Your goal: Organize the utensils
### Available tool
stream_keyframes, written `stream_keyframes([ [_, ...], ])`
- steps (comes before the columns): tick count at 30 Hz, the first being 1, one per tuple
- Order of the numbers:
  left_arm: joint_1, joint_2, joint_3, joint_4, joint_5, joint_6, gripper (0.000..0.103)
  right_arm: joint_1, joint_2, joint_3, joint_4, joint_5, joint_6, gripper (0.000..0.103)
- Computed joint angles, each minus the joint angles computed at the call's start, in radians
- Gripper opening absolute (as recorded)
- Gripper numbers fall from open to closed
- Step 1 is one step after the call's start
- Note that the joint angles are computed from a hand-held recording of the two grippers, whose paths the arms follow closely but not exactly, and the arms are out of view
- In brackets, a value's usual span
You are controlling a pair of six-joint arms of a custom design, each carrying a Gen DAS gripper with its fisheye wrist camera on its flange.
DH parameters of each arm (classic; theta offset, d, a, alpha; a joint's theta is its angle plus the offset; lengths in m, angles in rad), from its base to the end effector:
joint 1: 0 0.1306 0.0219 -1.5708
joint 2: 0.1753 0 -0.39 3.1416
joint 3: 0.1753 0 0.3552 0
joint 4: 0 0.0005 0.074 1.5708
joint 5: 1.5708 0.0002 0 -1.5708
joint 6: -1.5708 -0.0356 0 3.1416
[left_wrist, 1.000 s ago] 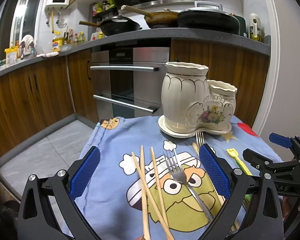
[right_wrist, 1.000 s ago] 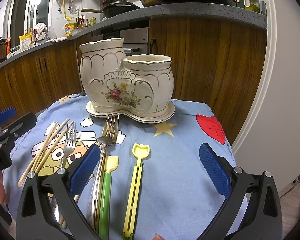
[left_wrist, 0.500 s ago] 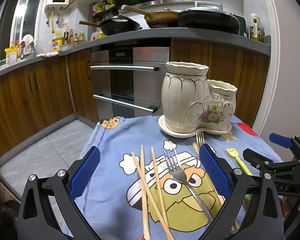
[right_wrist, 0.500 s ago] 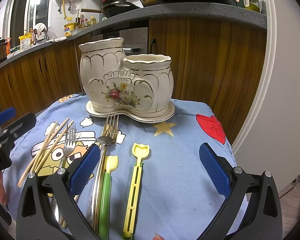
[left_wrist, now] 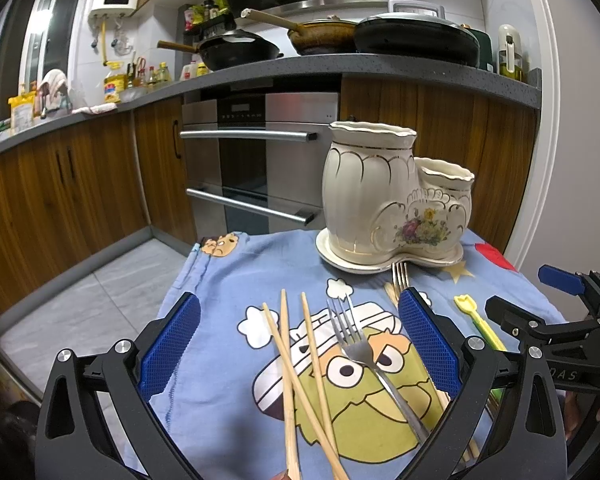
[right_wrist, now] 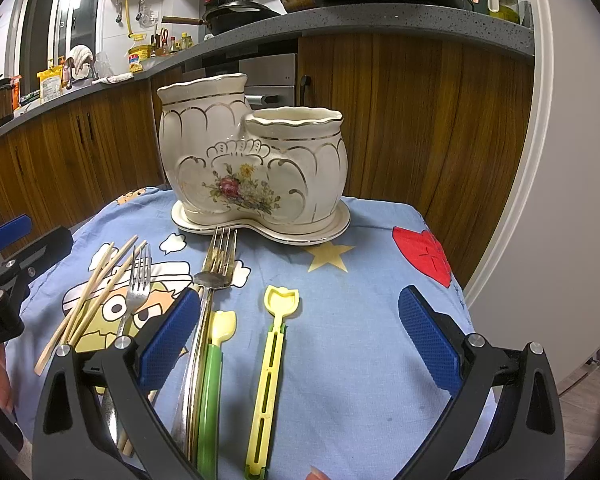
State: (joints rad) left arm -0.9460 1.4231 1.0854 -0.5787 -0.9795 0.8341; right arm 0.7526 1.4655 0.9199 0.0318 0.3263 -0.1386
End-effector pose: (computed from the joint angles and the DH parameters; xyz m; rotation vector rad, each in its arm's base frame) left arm 0.2720 -0.3275 0.3282 -0.2493 2.0166 0.1435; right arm 0.3341 0.2965 0.2822 -0.4321 2.0160 0.2116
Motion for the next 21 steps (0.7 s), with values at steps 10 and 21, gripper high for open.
stream_keyframes([
  [10,0.001,0.002,-0.001,0.002,0.002,0.001,0.098,0.000,0.001,0.000,-0.001,0.000,0.000,0.098],
  [21,0.001,0.002,0.001,-0.001,0.002,0.001,0.098,0.001,0.002,0.001,-0.003,-0.001,-0.003,0.098],
])
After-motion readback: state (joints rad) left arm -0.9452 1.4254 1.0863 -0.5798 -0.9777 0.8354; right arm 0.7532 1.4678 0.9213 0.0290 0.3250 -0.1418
